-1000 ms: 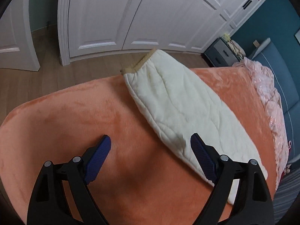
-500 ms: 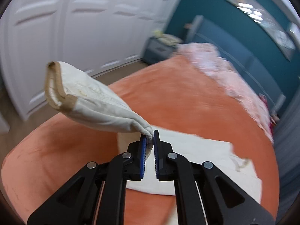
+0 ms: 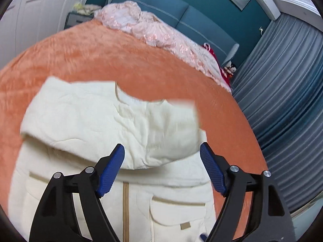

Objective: Fold large clothes

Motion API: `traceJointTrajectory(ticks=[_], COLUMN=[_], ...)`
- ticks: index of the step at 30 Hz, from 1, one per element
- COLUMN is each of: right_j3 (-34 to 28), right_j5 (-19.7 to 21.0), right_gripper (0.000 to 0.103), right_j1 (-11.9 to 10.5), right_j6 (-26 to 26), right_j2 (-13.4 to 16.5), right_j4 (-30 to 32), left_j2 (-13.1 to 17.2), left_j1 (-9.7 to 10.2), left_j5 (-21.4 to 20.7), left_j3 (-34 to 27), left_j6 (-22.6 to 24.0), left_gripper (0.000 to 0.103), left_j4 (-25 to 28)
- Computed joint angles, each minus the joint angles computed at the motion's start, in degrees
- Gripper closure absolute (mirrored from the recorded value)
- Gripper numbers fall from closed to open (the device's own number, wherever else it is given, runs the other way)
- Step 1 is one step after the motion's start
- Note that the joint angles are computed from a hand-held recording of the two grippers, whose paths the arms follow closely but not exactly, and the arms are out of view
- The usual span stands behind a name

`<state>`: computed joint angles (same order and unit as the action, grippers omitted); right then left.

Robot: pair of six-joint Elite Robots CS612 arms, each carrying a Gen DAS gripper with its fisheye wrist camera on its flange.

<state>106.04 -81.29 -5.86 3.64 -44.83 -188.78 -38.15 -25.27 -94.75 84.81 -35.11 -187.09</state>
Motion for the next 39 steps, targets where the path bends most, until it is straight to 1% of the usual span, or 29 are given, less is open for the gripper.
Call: traceJointTrajectory(ticks=[3, 7, 9, 10, 13, 16, 19, 20, 21, 22, 23, 24, 25, 26, 27, 28, 30, 32, 34, 36, 37, 39], right_j3=[-2.27, -7.27, -10.5, -12.06, -17.42, -22.62, -26.35, -27.13, -27.69, -28.07, -28.06, -27.23, -26.32, -25.2, -23.93, -22.89, -20.72, -19.31, -19.12, -19.21, -19.39, -19.29], right_j5=[2.39, 4.8, 6.72, 6.83, 6.95, 9.14, 13.6, 14.85, 15.66, 16.64, 17.72, 17.51, 17.19, 16.57, 15.59, 14.38, 10.21, 4.48, -0.08, -2.1, -2.35, -1.44], right_gripper=[0.04, 0.04, 0.04, 0.04, 0.04, 0.04, 0.041, 0.045, 0.062, 0.088, 0.092, 0.092, 0.093, 0.093, 0.093, 0.093, 0.093, 0.093, 0.093, 0.093, 0.093, 0.093], right_j1=[-1.46, -2.38, -2.75, -2.7, -2.18, -1.89, -2.04, -2.01, -1.95, -1.91, -1.97, -1.98, -2.0, -2.04, -2.06, -2.05, -1.72, -0.87, -0.18, -0.23, -0.38, -0.83], right_j6=[1.82, 5.55, 7.88, 8.86, 10.22, 12.77, 17.18, 18.02, 18.34, 18.14, 18.12, 18.71, 18.68, 18.0, 16.79, 15.06, 10.44, 4.87, 1.21, 0.35, 0.51, 1.53], right_j2=[0.95, 3.09, 4.6, 5.31, 7.72, 10.25, 12.7, 13.26, 13.61, 13.75, 13.65, 13.17, 12.46, 11.55, 10.48, 9.56, 7.85, 7.17, 7.71, 8.72, 9.34, 10.08], right_j4=[1.06, 3.17, 4.5, 5.32, 9.41, 15.2, 18.87, 19.31, 19.46, 19.33, 18.19, 14.74, 11.44, 8.39, 5.55, 3.49, 1.04, 1.59, 4.59, 7.17, 8.1, 9.97], left_j2=[0.34, 0.71, 1.04, 1.39, 2.73, 4.4, 5.61, 6.01, 6.25, 6.4, 6.56, 6.55, 6.36, 6.28, 6.17, 5.87, 5.26, 4.71, 4.51, 4.68, 4.82, 4.91], left_j1=[0.62, 3.95, 5.54, 6.4, 8.67, 10.14, 10.87, 11.05, 11.09, 11.15, 11.3, 11.38, 11.36, 11.36, 11.28, 11.06, 10.4, 9.28, 8.05, 7.32, 7.0, 6.3], left_j5=[0.26, 0.97, 1.5, 1.73, 0.13, -1.93, -4.02, -4.74, -5.17, -5.43, -5.7, -5.74, -5.43, -5.0, -4.39, -3.61, -2.45, 0.12, 3.57, 5.28, 6.16, 8.67], left_j3=[1.38, 3.06, 3.47, 2.98, 1.72, 0.42, -0.24, -0.67, -0.85, -1.14, -1.27, -1.27, -1.17, -1.07, -1.04, -0.8, -0.29, 0.08, -0.01, -0.19, -0.06, 0.26], left_j6=[-3.84, -12.08, -15.39, -16.68, -20.98, -25.3, -27.92, -28.25, -28.52, -28.53, -28.35, -28.18, -27.84, -27.13, -25.81, -24.14, -20.23, -16.63, -13.62, -12.31, -11.95, -10.26], left_gripper=[0.027, 0.028, 0.028, 0.028, 0.028, 0.028, 0.029, 0.032, 0.04, 0.046, 0.059, 0.069, 0.072, 0.078, 0.081, 0.081, 0.081, 0.081, 0.081, 0.081, 0.081, 0.081], left_j4=[1.07, 1.42, 0.95, 1.49, 2.67, 2.68, 1.91, 2.03, 2.15, 2.71, 2.78, 2.57, 2.34, 1.62, 1.06, 0.67, 0.63, 2.84, 6.36, 9.2, 9.52, 9.77])
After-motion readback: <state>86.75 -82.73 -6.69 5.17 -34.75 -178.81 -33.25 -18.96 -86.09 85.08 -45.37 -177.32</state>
